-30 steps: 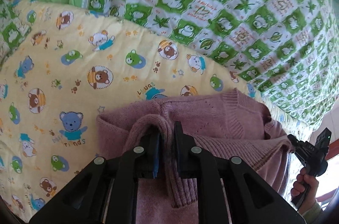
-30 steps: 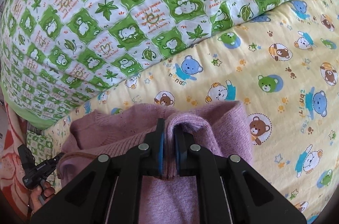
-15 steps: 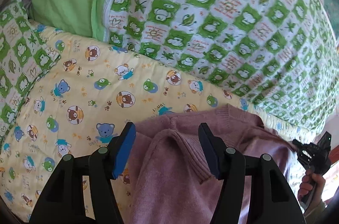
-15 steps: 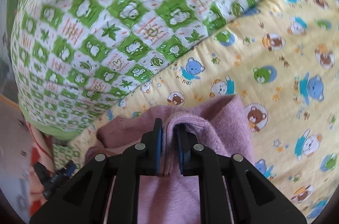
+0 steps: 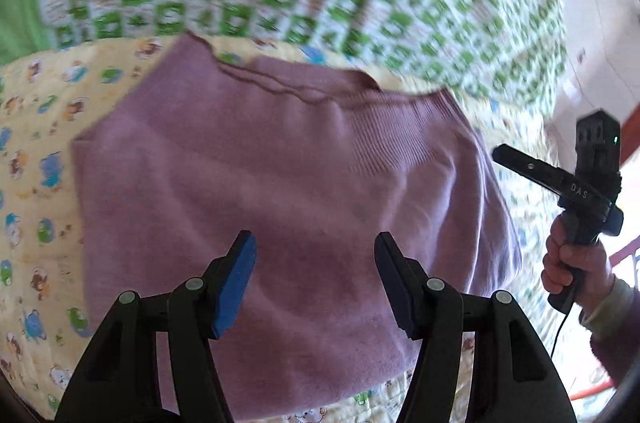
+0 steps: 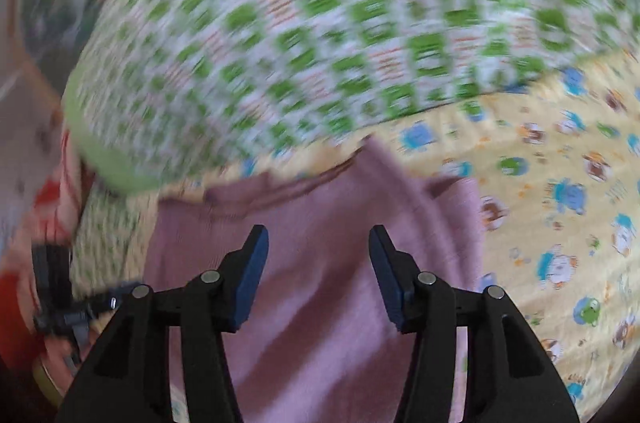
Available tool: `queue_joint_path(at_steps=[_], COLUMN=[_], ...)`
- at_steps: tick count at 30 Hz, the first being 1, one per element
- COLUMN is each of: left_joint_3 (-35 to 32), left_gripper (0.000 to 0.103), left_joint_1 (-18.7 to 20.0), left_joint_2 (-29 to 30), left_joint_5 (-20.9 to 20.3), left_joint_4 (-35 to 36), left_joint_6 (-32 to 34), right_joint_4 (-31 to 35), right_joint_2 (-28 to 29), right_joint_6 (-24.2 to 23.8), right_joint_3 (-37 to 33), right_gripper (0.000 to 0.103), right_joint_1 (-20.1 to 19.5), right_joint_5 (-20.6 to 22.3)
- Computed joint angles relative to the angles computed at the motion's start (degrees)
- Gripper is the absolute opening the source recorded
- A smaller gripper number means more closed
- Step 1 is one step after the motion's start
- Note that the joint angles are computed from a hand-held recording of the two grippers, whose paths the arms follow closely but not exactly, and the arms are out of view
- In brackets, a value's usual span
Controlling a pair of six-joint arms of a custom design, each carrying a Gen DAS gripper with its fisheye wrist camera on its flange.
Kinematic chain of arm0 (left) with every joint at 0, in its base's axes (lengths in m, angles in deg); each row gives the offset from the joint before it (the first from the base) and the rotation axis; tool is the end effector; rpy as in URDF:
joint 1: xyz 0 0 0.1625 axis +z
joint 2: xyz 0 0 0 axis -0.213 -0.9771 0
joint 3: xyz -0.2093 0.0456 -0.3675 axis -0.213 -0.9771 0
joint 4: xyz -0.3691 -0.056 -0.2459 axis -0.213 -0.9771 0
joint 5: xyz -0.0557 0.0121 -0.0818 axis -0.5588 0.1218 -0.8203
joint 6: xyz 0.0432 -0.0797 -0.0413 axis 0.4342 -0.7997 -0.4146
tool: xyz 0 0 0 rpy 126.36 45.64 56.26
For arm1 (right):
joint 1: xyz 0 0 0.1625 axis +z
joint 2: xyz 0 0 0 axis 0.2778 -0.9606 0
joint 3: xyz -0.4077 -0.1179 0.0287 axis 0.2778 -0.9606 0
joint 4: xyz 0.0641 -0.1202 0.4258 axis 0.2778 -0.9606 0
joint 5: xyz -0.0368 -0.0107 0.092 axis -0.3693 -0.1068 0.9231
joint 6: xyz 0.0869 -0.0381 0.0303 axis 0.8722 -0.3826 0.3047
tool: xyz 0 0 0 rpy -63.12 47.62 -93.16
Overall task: Fold small clothes
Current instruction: 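Press the folded sweater flat with both grippers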
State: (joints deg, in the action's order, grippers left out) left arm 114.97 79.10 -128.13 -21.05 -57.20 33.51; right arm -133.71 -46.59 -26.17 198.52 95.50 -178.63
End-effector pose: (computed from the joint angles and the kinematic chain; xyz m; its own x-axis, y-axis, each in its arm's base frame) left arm -0.1073 -0.6860 0.3353 -0.8326 0.3832 -0.3999 0.4912 0.8446 -0.2133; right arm 0.2985 -0.5507 0.1509 -0.9433 0.2262 0.2428 -0.0713 0.5763 -0.8141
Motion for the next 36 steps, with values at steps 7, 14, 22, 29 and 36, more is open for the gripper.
queue_joint_path(at_steps=[7, 14, 22, 29, 36], left_joint_3=[-3.53, -12.31, -21.91, -16.63, -2.84], left_gripper=[0.059, 0.042, 0.009, 0.037, 0.046], left_joint_1=[0.98, 2.94, 7.49, 7.23, 4.78], left_joint_2=[6.62, 13.41, 15.69, 10.38, -1.08], left_joint_5=[3.75, 9.02, 3.28, 2.24, 3.66], left_joint_4=[-0.75, -2.43, 1.09, -0.95, -3.14], left_joint_6=[5.74, 9.76, 3.95, -1.11, -8.06], right_joint_4=[12.10, 17.99, 5.06, 2.19, -2.45], right_joint_2=[4.93, 9.73, 9.17, 5.65, 1.67], right_joint_6=[-7.78, -10.52, -2.23, 7.47, 7.42], right_joint_3=[-4.56, -12.69, -12.32, -8.36, -1.23], right_gripper=[0.033, 0.015, 0.002, 0.005, 0.007], right_joint_1=[-1.23, -4.41, -6.86, -7.25, -2.98], right_joint_5=[6.56, -1.66, -9.09, -9.34, -6.80])
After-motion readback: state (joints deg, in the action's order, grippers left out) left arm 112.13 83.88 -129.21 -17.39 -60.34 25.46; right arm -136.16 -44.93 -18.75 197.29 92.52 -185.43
